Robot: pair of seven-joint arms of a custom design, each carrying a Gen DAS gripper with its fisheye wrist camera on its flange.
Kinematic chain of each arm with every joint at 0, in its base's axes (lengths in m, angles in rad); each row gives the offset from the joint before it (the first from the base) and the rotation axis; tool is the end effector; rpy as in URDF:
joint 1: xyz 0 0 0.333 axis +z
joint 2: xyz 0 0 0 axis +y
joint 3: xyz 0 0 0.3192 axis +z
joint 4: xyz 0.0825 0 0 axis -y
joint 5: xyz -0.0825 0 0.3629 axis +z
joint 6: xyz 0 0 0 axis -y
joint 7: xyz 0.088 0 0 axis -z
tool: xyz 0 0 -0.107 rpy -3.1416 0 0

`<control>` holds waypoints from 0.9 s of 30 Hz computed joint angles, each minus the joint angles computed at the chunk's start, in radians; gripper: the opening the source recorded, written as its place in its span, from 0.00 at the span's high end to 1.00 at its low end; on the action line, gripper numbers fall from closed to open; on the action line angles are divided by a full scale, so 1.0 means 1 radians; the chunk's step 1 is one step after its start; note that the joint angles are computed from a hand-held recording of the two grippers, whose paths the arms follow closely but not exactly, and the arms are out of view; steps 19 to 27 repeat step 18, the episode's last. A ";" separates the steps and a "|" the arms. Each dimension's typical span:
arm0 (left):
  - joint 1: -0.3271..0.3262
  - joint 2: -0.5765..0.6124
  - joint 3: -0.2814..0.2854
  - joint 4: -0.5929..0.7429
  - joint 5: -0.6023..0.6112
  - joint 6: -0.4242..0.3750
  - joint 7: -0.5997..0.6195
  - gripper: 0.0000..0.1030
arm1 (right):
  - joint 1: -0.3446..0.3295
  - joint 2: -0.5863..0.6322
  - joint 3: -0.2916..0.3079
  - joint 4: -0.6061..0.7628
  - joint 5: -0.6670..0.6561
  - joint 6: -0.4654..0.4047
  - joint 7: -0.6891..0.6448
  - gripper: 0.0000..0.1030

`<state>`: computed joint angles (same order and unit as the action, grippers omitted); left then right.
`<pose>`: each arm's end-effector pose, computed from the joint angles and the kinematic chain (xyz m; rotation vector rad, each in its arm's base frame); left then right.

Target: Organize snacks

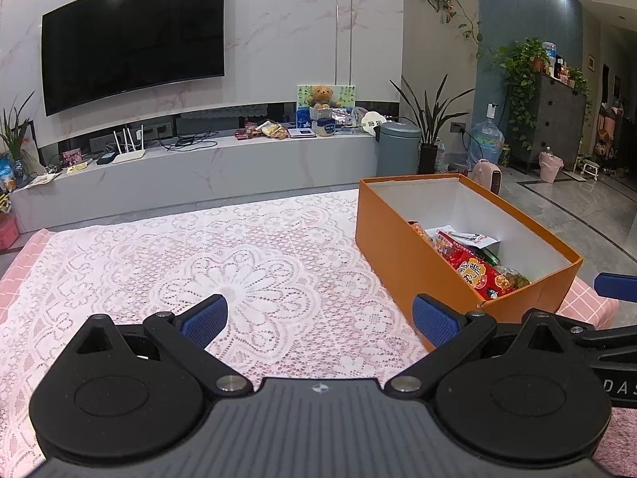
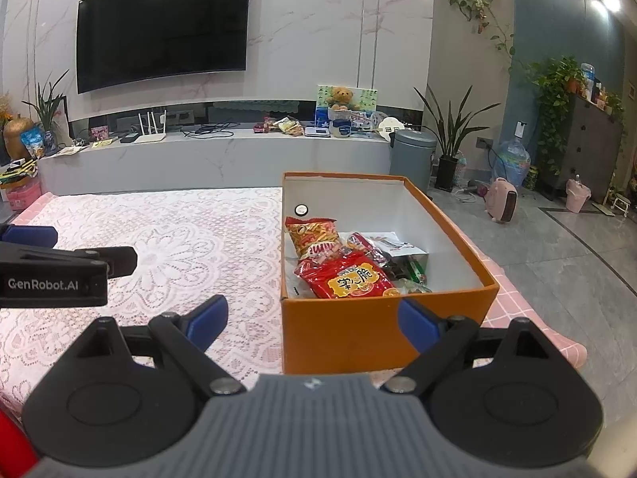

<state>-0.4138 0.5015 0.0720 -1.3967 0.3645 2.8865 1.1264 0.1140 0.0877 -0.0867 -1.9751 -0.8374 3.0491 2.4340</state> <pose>0.6780 -0.2779 0.5456 -1.4403 1.8153 -1.0005 0.5927 0.0757 0.5365 -1.5859 1.6414 -0.9377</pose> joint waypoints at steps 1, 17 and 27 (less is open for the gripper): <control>0.001 -0.002 -0.001 -0.002 -0.002 -0.002 -0.001 0.00 | -0.001 0.000 0.002 0.000 0.007 -0.002 -0.007 0.13; -0.003 0.001 0.009 -0.002 0.011 -0.014 -0.033 0.00 | -0.002 0.007 0.009 -0.001 0.070 -0.005 -0.074 0.12; 0.003 0.001 0.001 -0.003 0.006 -0.015 -0.027 0.00 | -0.001 0.008 0.008 -0.001 0.072 -0.006 -0.076 0.12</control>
